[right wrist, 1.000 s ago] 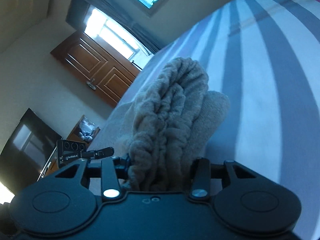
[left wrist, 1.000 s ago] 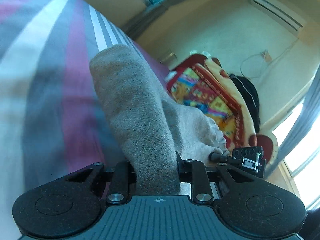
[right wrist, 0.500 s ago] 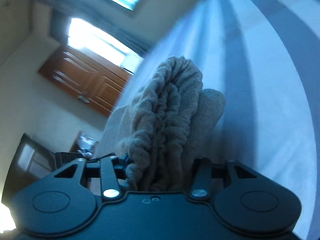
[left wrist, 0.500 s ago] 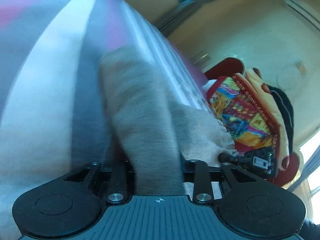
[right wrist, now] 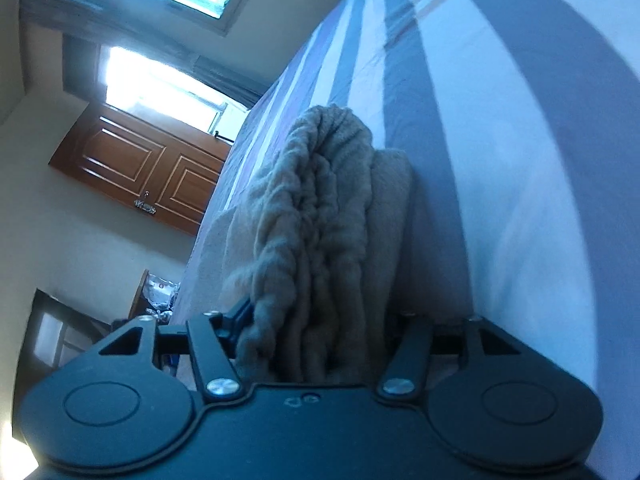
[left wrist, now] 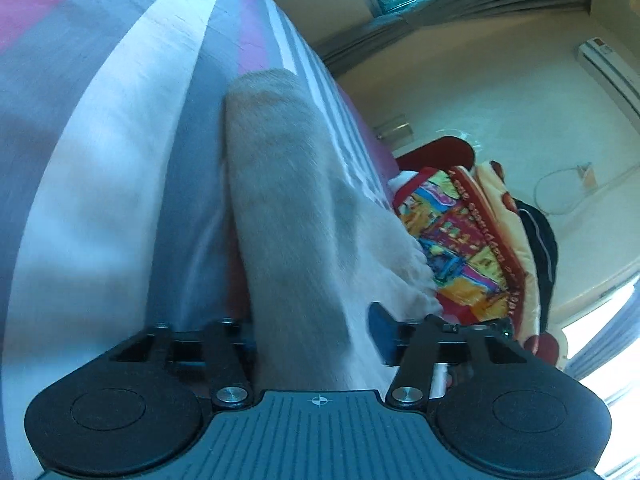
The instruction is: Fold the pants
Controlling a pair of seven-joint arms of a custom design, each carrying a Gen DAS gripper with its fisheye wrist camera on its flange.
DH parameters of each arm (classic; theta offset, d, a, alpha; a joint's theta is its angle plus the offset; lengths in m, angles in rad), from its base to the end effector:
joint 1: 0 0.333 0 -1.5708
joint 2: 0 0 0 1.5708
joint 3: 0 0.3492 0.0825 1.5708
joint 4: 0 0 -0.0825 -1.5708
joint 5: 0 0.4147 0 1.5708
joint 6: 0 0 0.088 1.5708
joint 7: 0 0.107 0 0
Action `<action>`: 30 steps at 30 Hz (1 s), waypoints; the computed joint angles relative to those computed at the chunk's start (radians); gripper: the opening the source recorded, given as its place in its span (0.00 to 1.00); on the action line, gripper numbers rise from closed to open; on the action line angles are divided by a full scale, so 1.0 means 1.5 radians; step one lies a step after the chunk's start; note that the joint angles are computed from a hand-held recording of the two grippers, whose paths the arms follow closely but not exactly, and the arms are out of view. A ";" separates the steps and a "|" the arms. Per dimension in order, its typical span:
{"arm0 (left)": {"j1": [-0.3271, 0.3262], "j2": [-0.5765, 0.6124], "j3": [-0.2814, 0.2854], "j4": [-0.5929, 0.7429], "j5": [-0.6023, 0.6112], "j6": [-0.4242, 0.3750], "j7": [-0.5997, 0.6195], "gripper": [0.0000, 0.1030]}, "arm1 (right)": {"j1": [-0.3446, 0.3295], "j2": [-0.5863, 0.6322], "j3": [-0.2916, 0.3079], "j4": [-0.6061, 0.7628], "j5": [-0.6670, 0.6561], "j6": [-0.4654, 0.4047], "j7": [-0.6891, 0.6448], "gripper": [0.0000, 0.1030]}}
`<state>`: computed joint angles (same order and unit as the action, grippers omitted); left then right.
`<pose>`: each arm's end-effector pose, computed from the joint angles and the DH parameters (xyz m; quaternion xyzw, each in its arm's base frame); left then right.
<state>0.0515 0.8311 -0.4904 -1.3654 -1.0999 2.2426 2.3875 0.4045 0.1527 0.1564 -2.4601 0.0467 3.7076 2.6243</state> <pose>0.7586 -0.2700 0.3033 0.4718 -0.6727 0.4895 0.2920 0.4704 0.2858 0.3791 -0.4120 0.7476 0.0206 0.5205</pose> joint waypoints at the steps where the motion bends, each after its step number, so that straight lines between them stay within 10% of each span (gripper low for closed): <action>1: 0.015 -0.015 -0.008 -0.028 -0.013 -0.004 0.020 0.65 | 0.001 -0.011 0.004 -0.013 0.002 0.005 0.008 0.70; 7: 0.024 -0.076 0.000 -0.116 -0.080 0.019 0.058 0.60 | 0.044 -0.052 0.013 -0.032 0.057 -0.052 -0.043 0.84; 10: 0.036 -0.073 -0.001 -0.111 -0.120 -0.013 0.049 0.41 | 0.043 -0.053 0.015 -0.025 0.051 -0.051 -0.013 0.73; 12: 0.040 -0.081 0.006 -0.118 -0.132 -0.030 0.055 0.40 | 0.041 -0.059 0.015 -0.041 0.058 -0.010 0.018 0.56; 16: 0.021 -0.124 0.038 -0.163 -0.103 -0.018 0.035 0.40 | 0.045 -0.086 0.014 -0.068 0.062 -0.031 0.047 0.54; 20: 0.022 -0.185 0.051 -0.253 -0.148 0.028 0.056 0.44 | 0.092 -0.106 0.055 -0.058 0.327 -0.111 -0.159 0.54; 30: -0.095 -0.421 0.093 -0.502 -0.273 0.292 0.305 0.64 | 0.236 -0.055 0.113 0.110 1.011 -0.016 -0.800 0.77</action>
<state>-0.0917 0.1999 -0.3503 -2.1178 -1.5095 2.6803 2.8456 0.7586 0.0704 0.3262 -2.2951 1.5634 3.6831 1.4248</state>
